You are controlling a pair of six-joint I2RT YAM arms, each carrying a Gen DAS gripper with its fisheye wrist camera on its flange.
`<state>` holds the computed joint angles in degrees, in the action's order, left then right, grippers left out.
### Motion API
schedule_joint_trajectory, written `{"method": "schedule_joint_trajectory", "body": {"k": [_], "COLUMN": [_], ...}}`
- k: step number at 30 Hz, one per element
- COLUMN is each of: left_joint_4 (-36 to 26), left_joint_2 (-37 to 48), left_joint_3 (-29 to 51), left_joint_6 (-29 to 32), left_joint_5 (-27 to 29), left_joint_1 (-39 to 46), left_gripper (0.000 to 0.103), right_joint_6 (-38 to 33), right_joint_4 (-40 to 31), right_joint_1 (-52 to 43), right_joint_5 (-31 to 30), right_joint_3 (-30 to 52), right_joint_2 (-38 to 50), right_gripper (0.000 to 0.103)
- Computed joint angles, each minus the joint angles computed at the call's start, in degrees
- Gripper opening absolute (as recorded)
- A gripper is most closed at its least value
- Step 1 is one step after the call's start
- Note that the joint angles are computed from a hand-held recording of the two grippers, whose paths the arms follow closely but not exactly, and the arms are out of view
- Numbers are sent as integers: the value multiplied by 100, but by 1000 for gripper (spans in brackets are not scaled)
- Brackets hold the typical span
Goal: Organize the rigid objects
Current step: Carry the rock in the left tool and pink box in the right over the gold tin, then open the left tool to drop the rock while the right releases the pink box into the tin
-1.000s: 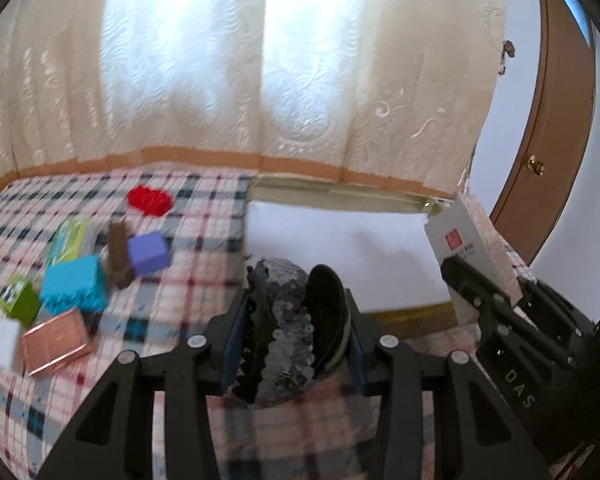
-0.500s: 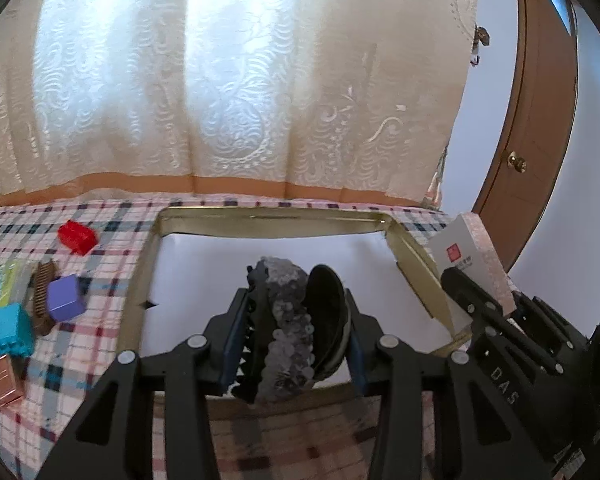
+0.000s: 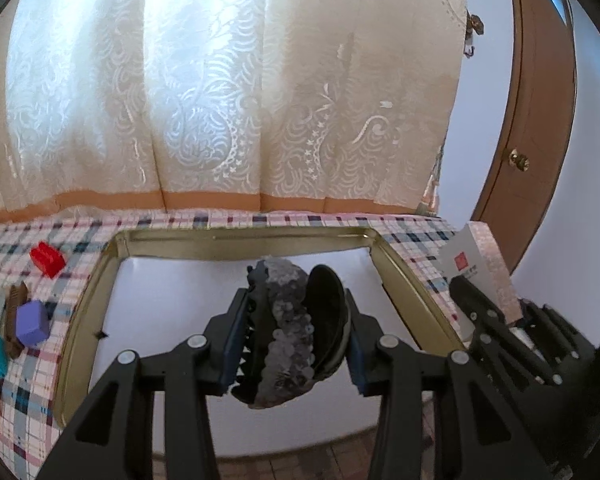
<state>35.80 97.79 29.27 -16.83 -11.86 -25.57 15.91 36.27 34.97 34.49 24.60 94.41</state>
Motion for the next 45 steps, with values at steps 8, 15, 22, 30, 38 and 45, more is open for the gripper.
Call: {"method": "schedule_joint_trajectory", "body": {"k": [8,15,22,30,38,45], "left_joint_4": [69,81,232,209,164,683], "left_joint_2": [456,746,923,965,976,898], "left_joint_3": [294,558,579,595,603,204], "left_joint_6": [17,55,157,190,138,-252], "left_joint_5": [-206,-428,-705,-749,-704,-934], "left_joint_1": [-39,-113,-129,-159,-123,-65], "left_gripper": [42,42,42,42,43,80], "right_joint_6": [-218,-291,-554,-566,-625,-665], "right_joint_4": [-44,-144,-228,-354,-417,-208], "right_joint_1": [-232,-284,-98,-156,-187,-524], "right_joint_5": [-158,-206,-102,-289,-499,-1581], "right_joint_3": [302,445,613,691,758,619], "right_joint_2": [339,449,612,662,704,624], "right_gripper": [28,28,28,28,28,29]}}
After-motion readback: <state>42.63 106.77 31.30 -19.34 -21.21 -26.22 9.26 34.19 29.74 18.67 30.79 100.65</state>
